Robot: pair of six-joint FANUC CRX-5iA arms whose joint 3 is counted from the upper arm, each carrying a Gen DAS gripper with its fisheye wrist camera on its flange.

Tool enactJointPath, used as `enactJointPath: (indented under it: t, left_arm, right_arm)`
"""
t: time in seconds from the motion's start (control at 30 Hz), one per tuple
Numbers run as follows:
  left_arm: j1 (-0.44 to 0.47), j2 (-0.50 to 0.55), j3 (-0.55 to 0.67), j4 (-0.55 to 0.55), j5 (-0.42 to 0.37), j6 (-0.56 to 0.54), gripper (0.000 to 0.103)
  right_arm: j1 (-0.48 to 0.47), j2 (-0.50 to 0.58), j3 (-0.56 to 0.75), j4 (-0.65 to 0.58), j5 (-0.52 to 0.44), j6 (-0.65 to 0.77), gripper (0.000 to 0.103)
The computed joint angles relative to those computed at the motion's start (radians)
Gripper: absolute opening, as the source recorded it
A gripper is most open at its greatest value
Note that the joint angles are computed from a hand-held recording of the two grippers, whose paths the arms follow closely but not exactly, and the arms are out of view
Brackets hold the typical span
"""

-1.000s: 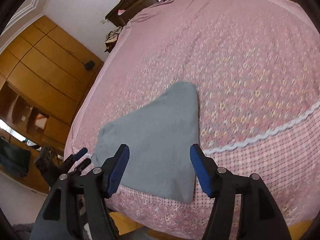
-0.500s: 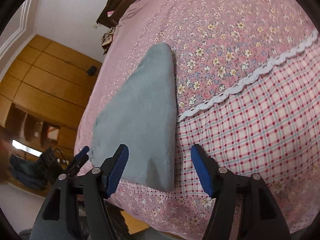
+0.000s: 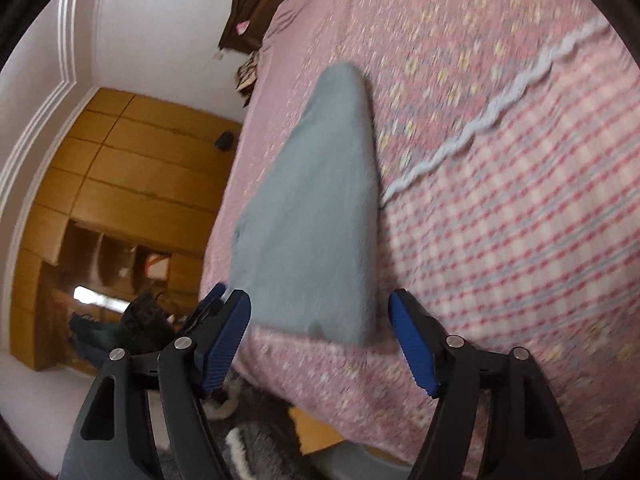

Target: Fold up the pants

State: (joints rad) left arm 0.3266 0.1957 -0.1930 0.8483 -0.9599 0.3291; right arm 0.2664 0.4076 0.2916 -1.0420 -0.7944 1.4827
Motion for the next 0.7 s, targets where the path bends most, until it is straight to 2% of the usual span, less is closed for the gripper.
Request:
enactJointPath:
  t: [0.17,0.2,0.23,0.27,0.33,0.37,0.6,0.7]
  left_arm:
    - [0.004,0.001,-0.004,0.003,0.001,0.005,0.069]
    - [0.008,0.001,-0.006,0.005,-0.001,0.002,0.070]
    - [0.008,0.000,-0.007,0.007,0.000,0.001,0.070]
    - [0.008,-0.001,-0.009,0.010,0.001,-0.002,0.070]
    - [0.010,-0.003,-0.012,0.015,-0.003,-0.008,0.070]
    - [0.013,-0.003,-0.013,0.017,-0.007,-0.012,0.070]
    - [0.029,0.008,-0.022,0.038,-0.014,-0.044,0.070]
    - [0.035,0.017,-0.018,0.046,-0.021,-0.038,0.070]
  right_arm:
    - [-0.054,0.037,0.001,-0.169,-0.015,0.083,0.073]
    - [-0.066,0.044,0.003,-0.192,-0.026,0.081,0.071]
    - [-0.068,0.047,0.012,-0.169,-0.041,0.046,0.064]
    - [-0.058,0.041,0.019,-0.120,-0.042,0.007,0.058]
    - [-0.013,0.031,0.036,0.055,-0.034,-0.115,0.022]
    - [0.012,0.032,0.049,0.157,-0.047,-0.196,0.014]
    - [0.106,0.045,0.120,0.464,-0.098,-0.368,0.011]
    - [0.140,0.039,0.131,0.558,-0.105,-0.392,0.010]
